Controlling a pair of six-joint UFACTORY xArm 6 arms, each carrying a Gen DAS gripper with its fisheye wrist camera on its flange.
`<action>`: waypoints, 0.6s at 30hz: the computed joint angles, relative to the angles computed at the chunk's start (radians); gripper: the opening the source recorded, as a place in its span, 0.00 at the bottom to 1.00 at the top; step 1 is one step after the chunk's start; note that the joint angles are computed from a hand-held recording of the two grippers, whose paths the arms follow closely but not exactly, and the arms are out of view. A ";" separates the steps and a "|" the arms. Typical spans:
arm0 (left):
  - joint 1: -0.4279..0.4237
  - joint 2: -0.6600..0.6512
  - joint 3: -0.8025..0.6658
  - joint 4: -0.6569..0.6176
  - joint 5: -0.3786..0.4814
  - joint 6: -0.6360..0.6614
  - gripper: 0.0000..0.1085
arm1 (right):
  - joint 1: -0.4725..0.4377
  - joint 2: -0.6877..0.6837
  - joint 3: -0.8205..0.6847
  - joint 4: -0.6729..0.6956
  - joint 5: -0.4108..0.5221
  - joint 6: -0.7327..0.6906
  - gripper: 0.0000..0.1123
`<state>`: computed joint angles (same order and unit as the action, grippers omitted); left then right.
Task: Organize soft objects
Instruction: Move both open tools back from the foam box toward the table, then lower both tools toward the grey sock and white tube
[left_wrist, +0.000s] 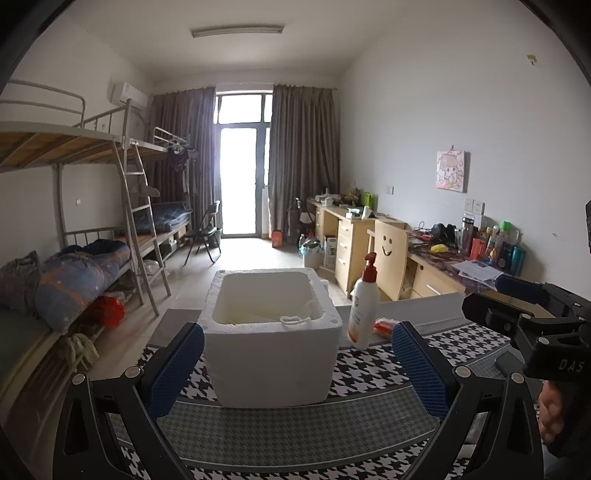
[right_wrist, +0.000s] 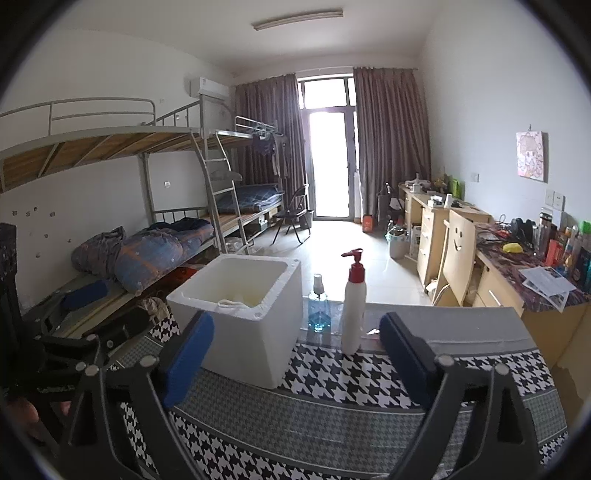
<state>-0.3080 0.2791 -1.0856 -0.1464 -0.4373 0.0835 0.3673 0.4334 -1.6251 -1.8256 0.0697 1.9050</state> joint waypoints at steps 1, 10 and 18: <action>-0.001 0.000 0.002 0.012 0.001 -0.008 0.94 | 0.002 -0.007 0.008 -0.029 0.006 0.026 0.84; 0.007 -0.013 0.039 0.114 -0.021 -0.104 0.94 | 0.012 -0.068 0.092 -0.201 0.056 0.200 0.84; -0.008 -0.019 0.069 0.130 -0.054 -0.113 0.94 | 0.015 -0.111 0.156 -0.296 0.088 0.308 0.84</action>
<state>-0.3156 0.2605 -1.0163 -0.0161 -0.4914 -0.0296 0.3823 0.3222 -1.4689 -2.1216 0.1573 2.2131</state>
